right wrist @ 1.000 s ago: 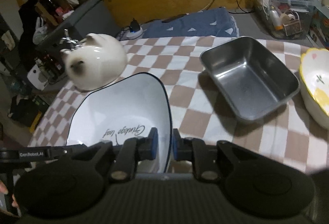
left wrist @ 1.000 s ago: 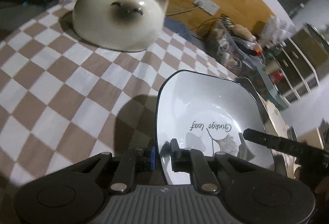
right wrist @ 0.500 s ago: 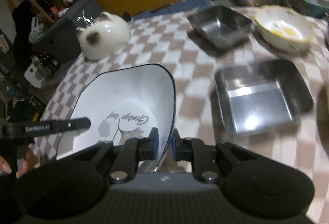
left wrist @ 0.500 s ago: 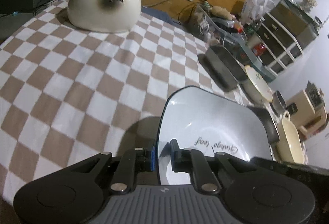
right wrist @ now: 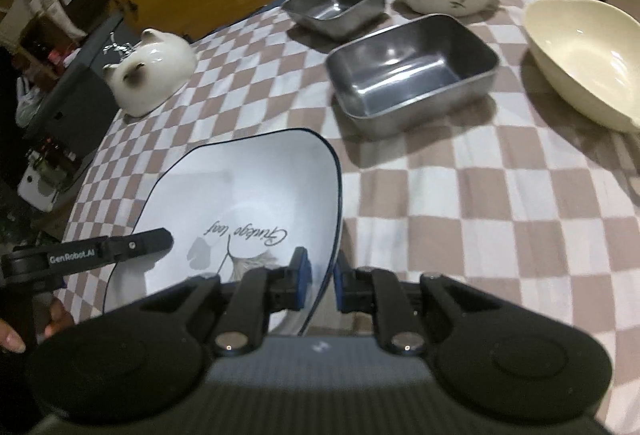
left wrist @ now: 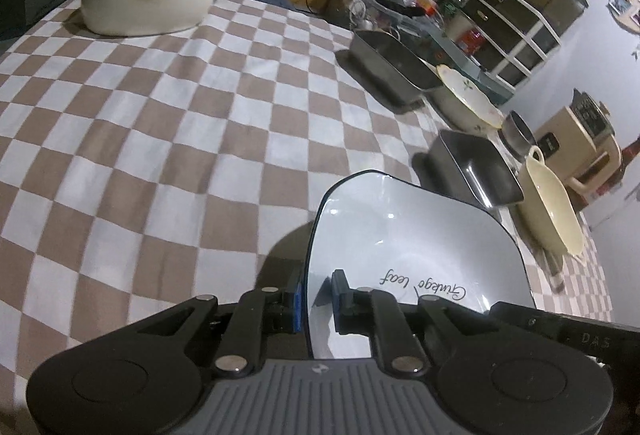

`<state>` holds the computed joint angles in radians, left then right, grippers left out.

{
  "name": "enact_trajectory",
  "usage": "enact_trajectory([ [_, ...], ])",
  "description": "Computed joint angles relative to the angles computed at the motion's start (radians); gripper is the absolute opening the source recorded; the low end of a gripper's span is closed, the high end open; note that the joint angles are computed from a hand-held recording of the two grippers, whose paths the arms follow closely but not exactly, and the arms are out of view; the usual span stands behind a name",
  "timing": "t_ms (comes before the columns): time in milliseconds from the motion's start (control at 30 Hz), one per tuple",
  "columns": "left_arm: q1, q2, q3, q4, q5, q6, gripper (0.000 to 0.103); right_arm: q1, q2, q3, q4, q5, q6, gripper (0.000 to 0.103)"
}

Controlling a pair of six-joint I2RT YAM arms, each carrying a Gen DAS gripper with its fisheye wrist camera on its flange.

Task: Organize plates and bowls
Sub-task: 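Lift the white plate with both tools and carry it away from the trays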

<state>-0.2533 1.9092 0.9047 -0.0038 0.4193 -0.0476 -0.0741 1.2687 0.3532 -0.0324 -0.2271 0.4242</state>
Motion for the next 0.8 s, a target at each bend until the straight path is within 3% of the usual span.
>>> enact_trajectory([
  [533, -0.054, 0.05, -0.068, 0.126, -0.004, -0.043, 0.021, 0.032, -0.115, -0.027, -0.1, 0.162, 0.01, 0.012],
  [800, -0.07, 0.005, -0.09, 0.092, -0.064, -0.007, 0.02, 0.075, -0.109, -0.024, -0.094, 0.222, -0.038, 0.013],
])
